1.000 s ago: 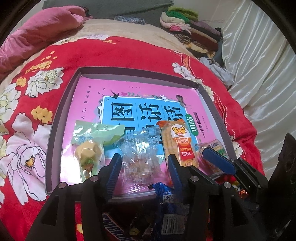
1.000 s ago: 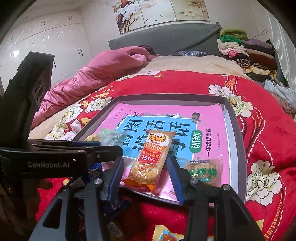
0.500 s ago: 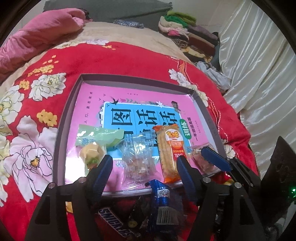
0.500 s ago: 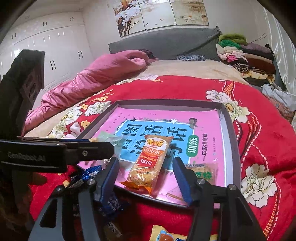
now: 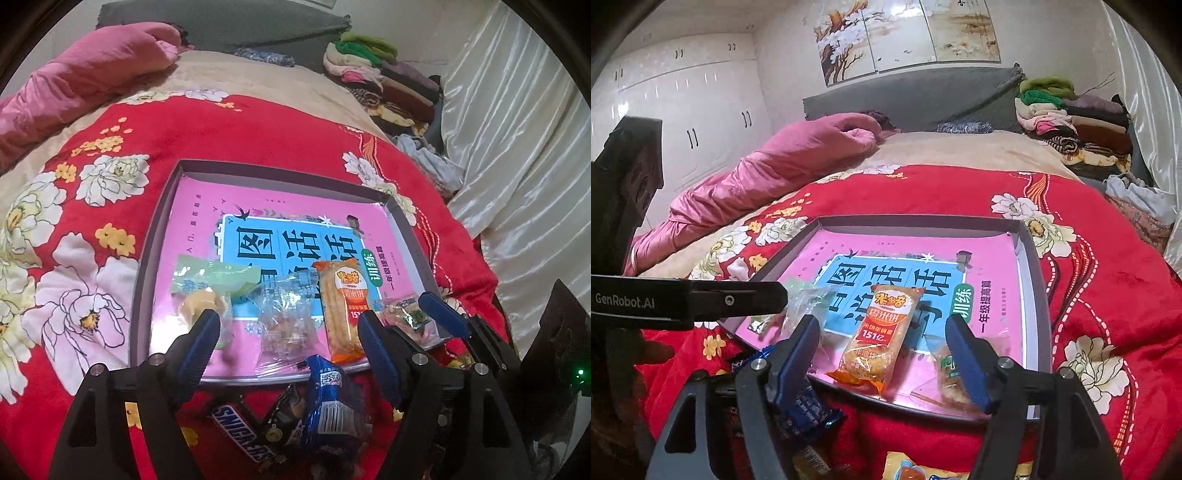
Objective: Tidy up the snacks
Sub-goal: 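Withdraw both open grippers from the box lid, then move the left gripper to the Snickers bar while right approaches the blue packet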
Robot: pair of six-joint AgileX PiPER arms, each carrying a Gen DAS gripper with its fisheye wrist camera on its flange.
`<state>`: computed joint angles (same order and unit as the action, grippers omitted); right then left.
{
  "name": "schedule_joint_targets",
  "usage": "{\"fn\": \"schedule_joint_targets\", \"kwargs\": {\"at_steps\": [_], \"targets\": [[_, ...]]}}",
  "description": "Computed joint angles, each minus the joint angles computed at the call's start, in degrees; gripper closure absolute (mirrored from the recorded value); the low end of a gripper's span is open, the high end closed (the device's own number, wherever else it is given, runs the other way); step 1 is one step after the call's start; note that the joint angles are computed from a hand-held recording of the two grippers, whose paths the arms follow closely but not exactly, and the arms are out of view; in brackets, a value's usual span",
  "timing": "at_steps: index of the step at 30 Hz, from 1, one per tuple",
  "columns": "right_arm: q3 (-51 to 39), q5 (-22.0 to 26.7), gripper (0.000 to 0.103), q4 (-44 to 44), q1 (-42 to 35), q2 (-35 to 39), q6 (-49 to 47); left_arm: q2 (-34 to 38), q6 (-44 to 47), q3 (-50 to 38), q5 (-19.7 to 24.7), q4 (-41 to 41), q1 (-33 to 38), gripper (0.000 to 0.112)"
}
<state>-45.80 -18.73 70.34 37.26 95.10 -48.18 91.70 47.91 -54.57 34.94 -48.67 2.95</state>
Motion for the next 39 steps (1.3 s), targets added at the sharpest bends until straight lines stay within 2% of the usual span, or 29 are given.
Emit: {"fn": "schedule_joint_targets", "kwargs": {"at_steps": [10,14,24,39], "targets": [[2.24,-1.68,0.028,-4.63,0.32,-2.55,4.15,-2.70,0.81,0.76,0.89,-0.11,1.95,0.034],[3.54,-2.19,0.022,-8.21,0.36,-3.87,7.59,-3.48,1.42,1.09,1.66,-0.15,2.92,0.034],[5.54,-2.11,0.017,-13.79,0.62,-6.33,12.18,-4.92,3.49,2.40,3.14,-0.37,5.80,0.034],[7.86,-5.09,0.014,-8.37,4.00,-9.25,6.24,-6.75,7.72,5.43,3.64,-0.70,8.42,0.034]]}}
